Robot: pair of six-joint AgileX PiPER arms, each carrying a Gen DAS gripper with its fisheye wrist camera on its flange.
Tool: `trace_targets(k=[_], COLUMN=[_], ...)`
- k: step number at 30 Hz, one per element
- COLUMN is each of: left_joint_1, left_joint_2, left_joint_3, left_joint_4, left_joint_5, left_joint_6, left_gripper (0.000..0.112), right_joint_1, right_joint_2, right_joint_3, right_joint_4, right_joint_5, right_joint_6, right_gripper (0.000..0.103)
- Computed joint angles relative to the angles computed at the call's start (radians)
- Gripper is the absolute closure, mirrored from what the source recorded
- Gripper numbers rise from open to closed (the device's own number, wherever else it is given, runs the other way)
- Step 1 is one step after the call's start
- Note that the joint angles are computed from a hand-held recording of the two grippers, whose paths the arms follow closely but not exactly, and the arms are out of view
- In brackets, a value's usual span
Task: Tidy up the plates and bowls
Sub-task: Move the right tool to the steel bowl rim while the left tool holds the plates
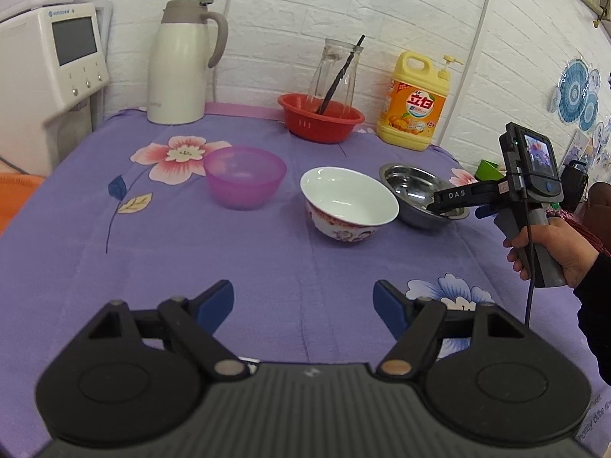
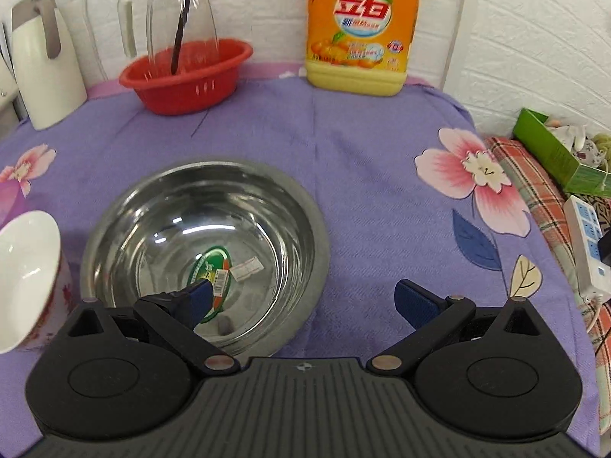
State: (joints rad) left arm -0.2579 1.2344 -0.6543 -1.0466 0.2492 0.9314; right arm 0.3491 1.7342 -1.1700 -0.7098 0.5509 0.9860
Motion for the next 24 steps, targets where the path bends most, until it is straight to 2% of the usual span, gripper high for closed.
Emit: trace_targets(k=[7, 13, 18, 24], left_joint_1=[-0.025, -0.050, -0.070, -0.052], left_joint_2=[-0.016, -0.033, -0.072, -0.086], left_joint_3=[0.009, 0.009, 0.021, 0.028], left_joint_4=[-0.017, 0.064, 0.156, 0.140], left_joint_5=[-0.003, -0.021, -0.037, -0.026], left_joint_6=[0.014, -0.086, -0.183, -0.181], left_gripper=[0.038, 0.038, 0.038, 0.038], right_joint_1=[-0.005, -0.024, -0.035, -0.043], right_joint_2=[0.038, 0.059, 0.105, 0.102], right_joint_3=[-0.056, -0.090, -0.181, -0.197], right_joint_4=[0.119, 0.191, 0.254, 0.310], right_joint_5=[0.040, 0.054, 0.124, 0.165], right_joint_6=[-0.149, -0.227, -0.338, -0.412], right_gripper=[0.000, 0.000, 0.000, 0.000])
